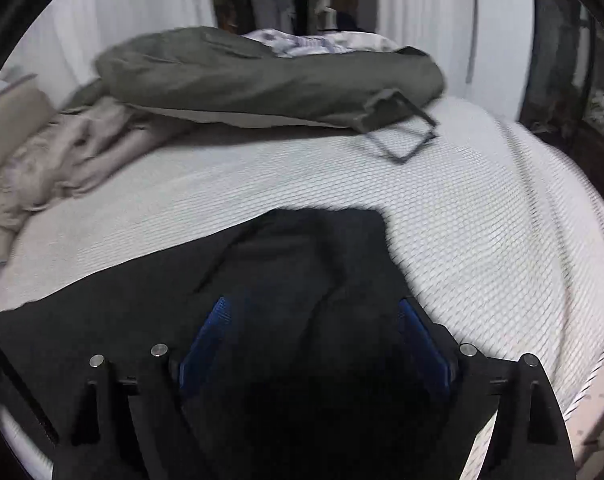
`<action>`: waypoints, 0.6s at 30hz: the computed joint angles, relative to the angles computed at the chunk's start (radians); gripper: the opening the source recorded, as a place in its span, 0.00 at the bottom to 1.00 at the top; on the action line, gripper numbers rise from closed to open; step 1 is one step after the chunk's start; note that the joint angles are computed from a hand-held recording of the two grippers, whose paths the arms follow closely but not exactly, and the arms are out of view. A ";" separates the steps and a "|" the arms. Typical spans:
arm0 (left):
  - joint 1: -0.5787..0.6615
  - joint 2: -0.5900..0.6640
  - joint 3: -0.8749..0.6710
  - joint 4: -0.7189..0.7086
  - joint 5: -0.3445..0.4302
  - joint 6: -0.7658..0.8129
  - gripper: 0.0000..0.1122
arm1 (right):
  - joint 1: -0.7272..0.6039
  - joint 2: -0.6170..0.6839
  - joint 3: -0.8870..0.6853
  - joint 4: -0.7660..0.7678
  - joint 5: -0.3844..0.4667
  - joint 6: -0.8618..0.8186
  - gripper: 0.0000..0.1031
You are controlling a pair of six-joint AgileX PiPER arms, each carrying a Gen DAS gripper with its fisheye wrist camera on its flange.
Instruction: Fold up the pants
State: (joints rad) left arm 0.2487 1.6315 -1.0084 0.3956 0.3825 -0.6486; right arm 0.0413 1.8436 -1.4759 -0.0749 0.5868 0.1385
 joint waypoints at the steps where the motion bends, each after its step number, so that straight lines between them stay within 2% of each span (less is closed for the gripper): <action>1: 0.047 -0.001 -0.018 -0.014 0.012 0.039 0.89 | 0.003 -0.036 0.059 0.046 -0.042 -0.042 0.85; 4: 0.182 0.037 -0.101 -0.083 0.043 0.254 0.89 | 0.037 -0.077 0.138 0.017 -0.087 -0.004 0.85; 7: 0.261 0.204 -0.299 -0.087 0.211 0.394 0.88 | 0.037 -0.071 0.152 0.029 -0.103 -0.017 0.85; 9: 0.297 0.292 -0.398 -0.175 0.275 0.521 0.85 | 0.044 -0.055 0.145 0.027 -0.101 -0.006 0.85; 10: 0.313 0.333 -0.443 -0.231 0.307 0.598 0.71 | 0.041 -0.044 0.141 0.048 -0.103 -0.029 0.85; 11: 0.319 0.363 -0.469 -0.260 0.317 0.642 0.48 | 0.039 -0.033 0.127 0.059 -0.096 -0.044 0.85; 12: 0.324 0.388 -0.490 -0.293 0.329 0.685 0.37 | 0.038 -0.031 0.124 0.063 -0.097 -0.051 0.85; 13: 0.319 0.398 -0.491 -0.294 0.325 0.694 0.34 | 0.038 -0.029 0.123 0.063 -0.099 -0.053 0.85; 15: 0.293 0.373 -0.437 -0.216 0.246 0.648 0.27 | 0.035 -0.020 0.109 0.075 -0.095 -0.068 0.85; 18: 0.299 0.325 -0.395 -0.208 0.156 0.646 0.26 | 0.035 -0.027 0.113 0.069 -0.099 -0.068 0.85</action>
State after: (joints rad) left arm 0.5480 1.9567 -1.4029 0.1872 0.5384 -0.0021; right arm 0.0761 1.8167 -1.3629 -0.0056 0.4875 0.0707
